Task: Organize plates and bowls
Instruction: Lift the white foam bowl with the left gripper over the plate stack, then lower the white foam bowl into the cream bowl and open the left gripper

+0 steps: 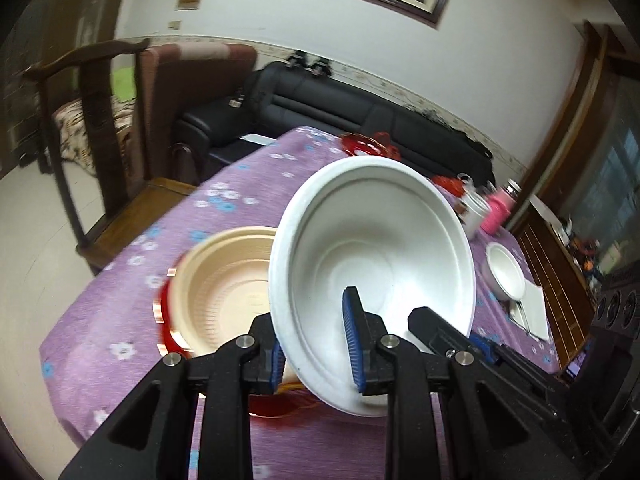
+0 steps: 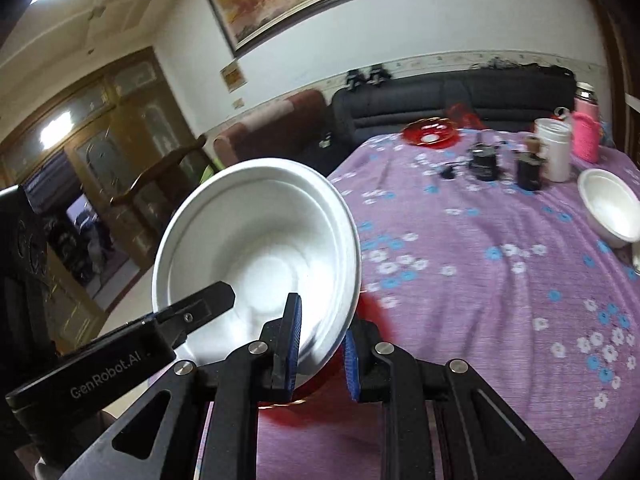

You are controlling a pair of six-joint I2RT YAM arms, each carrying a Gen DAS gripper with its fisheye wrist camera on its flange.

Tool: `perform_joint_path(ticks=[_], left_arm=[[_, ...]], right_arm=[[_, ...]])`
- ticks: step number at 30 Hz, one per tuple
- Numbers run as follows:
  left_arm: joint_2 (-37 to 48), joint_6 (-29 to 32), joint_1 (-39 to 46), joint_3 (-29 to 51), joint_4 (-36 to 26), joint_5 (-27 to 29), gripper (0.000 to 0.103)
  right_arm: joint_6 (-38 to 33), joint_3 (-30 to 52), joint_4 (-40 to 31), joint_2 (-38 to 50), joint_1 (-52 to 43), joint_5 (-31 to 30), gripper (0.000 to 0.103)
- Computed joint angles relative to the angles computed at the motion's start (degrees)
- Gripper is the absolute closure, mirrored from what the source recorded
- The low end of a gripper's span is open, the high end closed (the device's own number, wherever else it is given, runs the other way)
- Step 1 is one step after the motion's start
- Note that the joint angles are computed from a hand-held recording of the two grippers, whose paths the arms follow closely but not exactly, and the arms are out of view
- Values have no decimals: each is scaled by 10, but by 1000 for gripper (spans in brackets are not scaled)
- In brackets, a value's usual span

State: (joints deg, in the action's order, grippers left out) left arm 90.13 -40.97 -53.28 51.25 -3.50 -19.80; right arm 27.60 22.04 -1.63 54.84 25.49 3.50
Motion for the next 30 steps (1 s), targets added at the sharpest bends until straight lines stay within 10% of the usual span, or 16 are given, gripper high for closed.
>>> perform_joint_path(ticks=[13,30], left_arm=[[-9,17,121,-49,5,66,78],[37,31,153,-37,12,104,68]], right_arm=[[-1,124,59,243,60,-7,81],[-3,176,40,339,59,33,79]])
